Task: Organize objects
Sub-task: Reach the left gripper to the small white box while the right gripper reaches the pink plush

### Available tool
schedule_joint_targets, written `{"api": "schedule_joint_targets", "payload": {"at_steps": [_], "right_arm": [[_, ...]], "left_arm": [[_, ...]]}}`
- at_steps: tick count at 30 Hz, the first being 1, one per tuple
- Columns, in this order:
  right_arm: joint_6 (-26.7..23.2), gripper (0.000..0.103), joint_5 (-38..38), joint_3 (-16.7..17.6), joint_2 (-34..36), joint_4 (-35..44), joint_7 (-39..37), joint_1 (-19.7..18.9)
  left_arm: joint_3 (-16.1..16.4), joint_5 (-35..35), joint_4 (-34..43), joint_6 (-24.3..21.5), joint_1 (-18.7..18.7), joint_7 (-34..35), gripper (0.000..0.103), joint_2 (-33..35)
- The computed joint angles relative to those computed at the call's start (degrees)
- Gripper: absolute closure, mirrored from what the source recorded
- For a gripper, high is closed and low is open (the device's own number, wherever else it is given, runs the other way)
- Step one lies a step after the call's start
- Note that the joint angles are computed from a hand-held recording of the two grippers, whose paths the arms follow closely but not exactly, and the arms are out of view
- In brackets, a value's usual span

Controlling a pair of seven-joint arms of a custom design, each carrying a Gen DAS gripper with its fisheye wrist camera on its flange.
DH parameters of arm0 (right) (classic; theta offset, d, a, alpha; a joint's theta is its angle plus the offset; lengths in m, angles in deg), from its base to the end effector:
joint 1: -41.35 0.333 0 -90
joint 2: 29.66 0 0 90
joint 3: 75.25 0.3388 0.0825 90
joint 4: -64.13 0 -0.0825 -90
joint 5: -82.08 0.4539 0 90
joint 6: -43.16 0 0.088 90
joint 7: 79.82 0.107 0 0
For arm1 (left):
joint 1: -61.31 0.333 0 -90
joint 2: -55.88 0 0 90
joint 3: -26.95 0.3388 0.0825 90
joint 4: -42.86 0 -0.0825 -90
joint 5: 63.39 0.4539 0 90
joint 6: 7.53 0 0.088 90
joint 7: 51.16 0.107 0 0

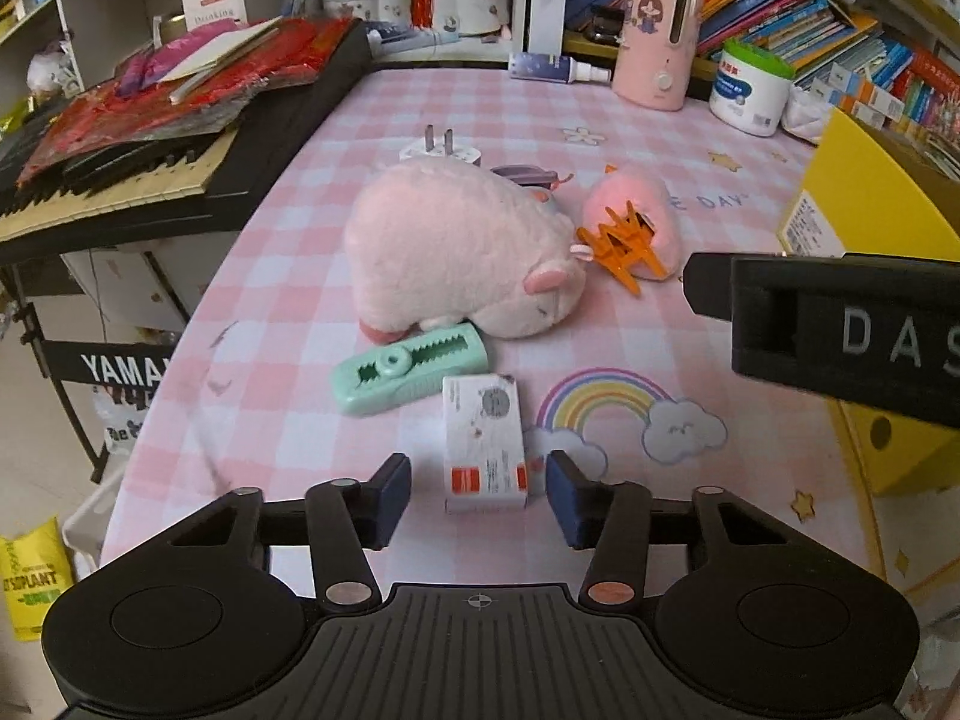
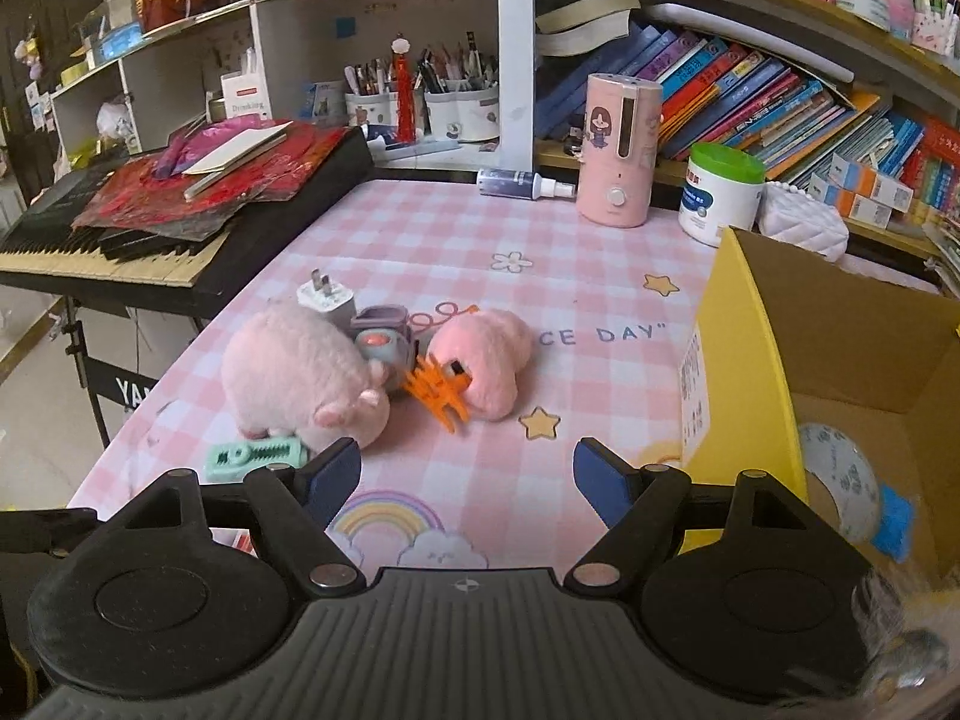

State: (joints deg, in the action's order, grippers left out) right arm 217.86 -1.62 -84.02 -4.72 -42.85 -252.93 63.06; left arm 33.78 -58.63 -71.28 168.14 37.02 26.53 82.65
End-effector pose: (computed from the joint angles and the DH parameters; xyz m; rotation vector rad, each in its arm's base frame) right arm 0.6639 0.2394 0.2915 -1.7020 1.7072 -0.7204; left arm 0.6735 -0.2242 0.2619 -1.7016 2.0818 -0.6739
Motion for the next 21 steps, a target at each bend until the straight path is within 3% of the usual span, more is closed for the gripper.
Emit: {"api": "schedule_joint_targets", "payload": {"at_steps": [2,9,10,11,14,18,21], "right_arm": [[0.1,0.025,3.0,0.5,1.2,1.2,-2.4,-0.7],[0.7,0.025,17.1,0.7,5.8,6.2,-11.0,-2.0],[0.6,0.025,19.4,1.0,6.5,7.1,-12.3,-2.4],[0.1,0.025,22.0,1.5,7.4,8.2,-13.7,-2.9],[-2.1,0.025,30.2,4.9,10.6,12.2,-20.0,-5.8],[-6.9,0.026,40.1,10.9,15.8,18.9,-30.3,-10.0],[-8.0,0.028,43.5,10.7,18.5,22.4,-33.1,-9.5]], "left_arm": [[-0.7,-0.2,1.4,-0.8,0.7,0.4,0.060,1.0],[2.7,2.0,2.5,-0.2,-2.4,-1.2,0.065,2.3],[1.7,1.8,2.5,0.1,-1.5,-0.5,0.073,2.2],[1.6,1.7,2.6,0.0,-1.4,-0.3,0.075,2.3],[-0.3,0.4,2.4,0.0,0.5,0.9,0.075,2.0],[-5.8,-3.7,0.7,1.0,5.9,3.6,0.075,0.3],[-7.5,-5.8,-0.5,1.7,7.7,5.6,0.075,-0.8]]}}
